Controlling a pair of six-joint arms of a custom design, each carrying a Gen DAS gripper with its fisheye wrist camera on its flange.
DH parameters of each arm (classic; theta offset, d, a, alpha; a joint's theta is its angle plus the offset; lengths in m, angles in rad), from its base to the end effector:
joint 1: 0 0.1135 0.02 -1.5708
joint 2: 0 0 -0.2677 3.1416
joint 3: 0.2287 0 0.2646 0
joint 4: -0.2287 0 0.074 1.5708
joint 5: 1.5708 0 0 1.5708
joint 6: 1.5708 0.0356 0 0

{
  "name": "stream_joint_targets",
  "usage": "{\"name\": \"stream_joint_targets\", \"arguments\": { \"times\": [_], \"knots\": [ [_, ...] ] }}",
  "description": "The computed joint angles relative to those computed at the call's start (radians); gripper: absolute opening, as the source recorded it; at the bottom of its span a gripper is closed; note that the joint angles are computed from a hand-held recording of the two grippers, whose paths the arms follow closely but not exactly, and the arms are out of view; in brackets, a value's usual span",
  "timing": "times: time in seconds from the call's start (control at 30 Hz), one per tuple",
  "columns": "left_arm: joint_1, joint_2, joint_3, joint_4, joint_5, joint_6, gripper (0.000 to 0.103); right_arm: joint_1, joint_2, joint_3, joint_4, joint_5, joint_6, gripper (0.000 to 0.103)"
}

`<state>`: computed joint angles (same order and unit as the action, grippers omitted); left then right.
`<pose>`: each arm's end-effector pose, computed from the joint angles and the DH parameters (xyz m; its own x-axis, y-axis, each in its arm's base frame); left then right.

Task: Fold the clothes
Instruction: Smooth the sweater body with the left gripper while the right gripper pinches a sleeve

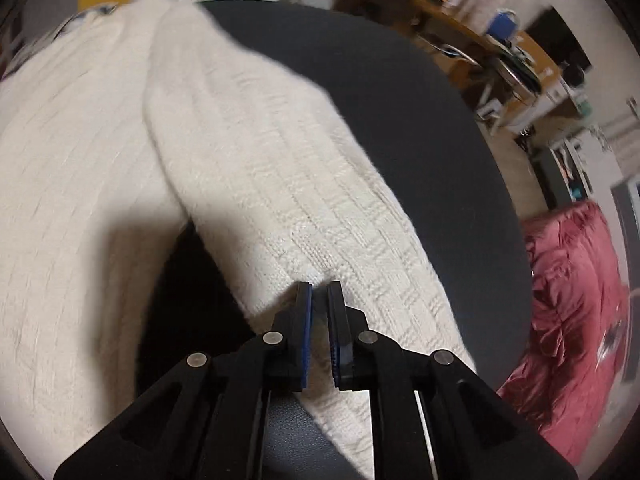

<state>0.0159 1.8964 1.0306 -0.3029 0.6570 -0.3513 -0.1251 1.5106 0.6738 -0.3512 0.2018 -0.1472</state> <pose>0.3586 -0.0160 0.1157 -0.9418 -0.2875 -0.1740 -0.1041 0.7419 -0.6624 0.2588 -0.0397 0.1285 -0.9392 -0.0267 -0.3422 0.0594 0.9693 -0.2387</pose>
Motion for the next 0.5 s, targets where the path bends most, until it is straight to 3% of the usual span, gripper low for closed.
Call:
{"name": "stream_joint_targets", "arguments": {
  "times": [0.07,0.1,0.13,0.17,0.2,0.23,0.27,0.3,0.37,0.43,0.5],
  "knots": [
    [0.010,0.023,-0.007,0.008,0.047,-0.021,0.019,0.030,-0.128,-0.022,-0.025,-0.168,0.019,0.010],
    [0.001,0.032,-0.009,0.027,0.065,-0.048,0.019,0.030,-0.191,-0.035,-0.056,-0.272,0.010,0.016],
    [-0.011,0.044,-0.008,0.048,0.083,-0.078,0.022,0.040,-0.240,-0.051,-0.100,-0.371,-0.006,0.025],
    [-0.023,0.056,-0.006,0.072,0.101,-0.109,0.022,0.066,-0.263,-0.060,-0.121,-0.413,-0.010,0.050],
    [-0.036,0.053,-0.010,0.080,0.090,-0.106,0.022,0.108,-0.279,-0.078,-0.127,-0.398,-0.010,0.071],
    [-0.049,0.044,-0.017,0.081,0.065,-0.089,0.017,0.156,-0.277,-0.093,-0.127,-0.369,-0.010,0.073],
    [-0.062,0.034,-0.024,0.083,0.041,-0.071,0.006,0.167,-0.259,-0.102,-0.127,-0.363,-0.034,0.073],
    [-0.075,0.025,-0.030,0.084,0.016,-0.054,0.005,0.200,-0.220,-0.101,-0.117,-0.337,-0.032,0.073],
    [-0.046,-0.023,-0.056,0.070,0.018,-0.014,0.004,0.280,-0.135,-0.118,-0.069,-0.168,-0.028,0.075],
    [0.011,-0.070,-0.059,0.016,0.015,0.057,0.004,0.226,-0.134,-0.140,-0.042,-0.151,-0.055,0.081],
    [0.071,-0.080,-0.027,-0.059,0.017,0.124,0.004,0.158,-0.126,-0.138,-0.032,-0.135,-0.071,0.095]
  ]
}}
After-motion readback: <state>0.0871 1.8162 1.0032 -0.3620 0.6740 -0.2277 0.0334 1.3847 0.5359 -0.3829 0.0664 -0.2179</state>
